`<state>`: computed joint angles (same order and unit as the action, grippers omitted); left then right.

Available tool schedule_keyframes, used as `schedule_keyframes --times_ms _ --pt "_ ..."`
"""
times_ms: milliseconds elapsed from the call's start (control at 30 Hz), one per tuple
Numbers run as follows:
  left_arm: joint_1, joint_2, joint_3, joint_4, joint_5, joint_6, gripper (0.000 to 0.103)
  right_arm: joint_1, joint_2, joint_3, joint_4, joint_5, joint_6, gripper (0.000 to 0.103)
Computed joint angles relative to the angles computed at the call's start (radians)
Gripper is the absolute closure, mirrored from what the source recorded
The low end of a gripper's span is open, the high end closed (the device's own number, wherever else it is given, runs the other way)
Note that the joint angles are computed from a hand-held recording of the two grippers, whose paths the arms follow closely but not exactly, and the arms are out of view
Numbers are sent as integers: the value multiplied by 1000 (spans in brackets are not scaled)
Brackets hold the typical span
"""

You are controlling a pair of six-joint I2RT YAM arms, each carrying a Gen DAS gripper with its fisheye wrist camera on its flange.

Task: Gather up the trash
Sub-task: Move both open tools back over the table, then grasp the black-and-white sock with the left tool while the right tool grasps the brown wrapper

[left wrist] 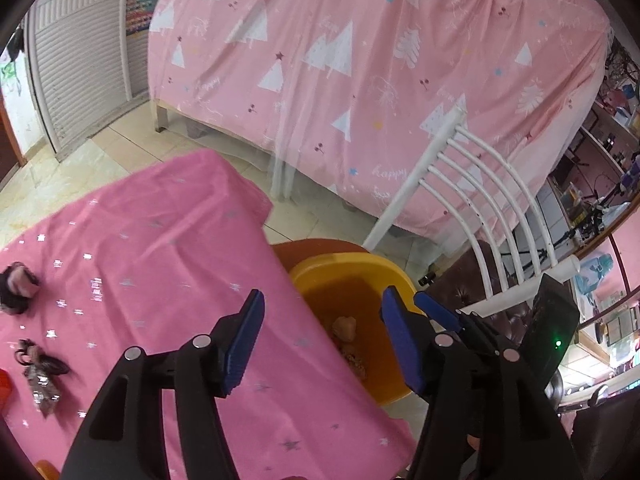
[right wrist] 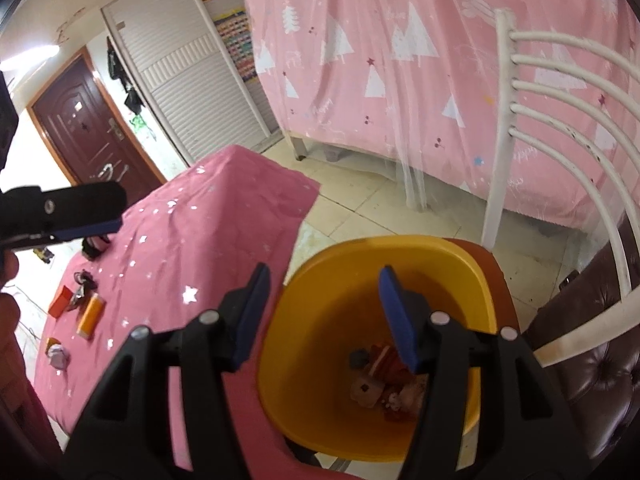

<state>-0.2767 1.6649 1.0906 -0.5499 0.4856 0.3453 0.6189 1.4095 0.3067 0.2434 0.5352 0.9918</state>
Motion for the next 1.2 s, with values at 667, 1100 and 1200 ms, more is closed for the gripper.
schedule_keyframes --times_ms 667,1100,1200 --pt "391 208 400 -167 8 159 39 119 315 585 -249 12 -174 44" --pt "507 516 789 -292 -47 222 38 157 575 975 -398 -44 -280 40" --pt "513 568 833 -304 -54 227 38 164 617 1042 -421 -56 -307 40"
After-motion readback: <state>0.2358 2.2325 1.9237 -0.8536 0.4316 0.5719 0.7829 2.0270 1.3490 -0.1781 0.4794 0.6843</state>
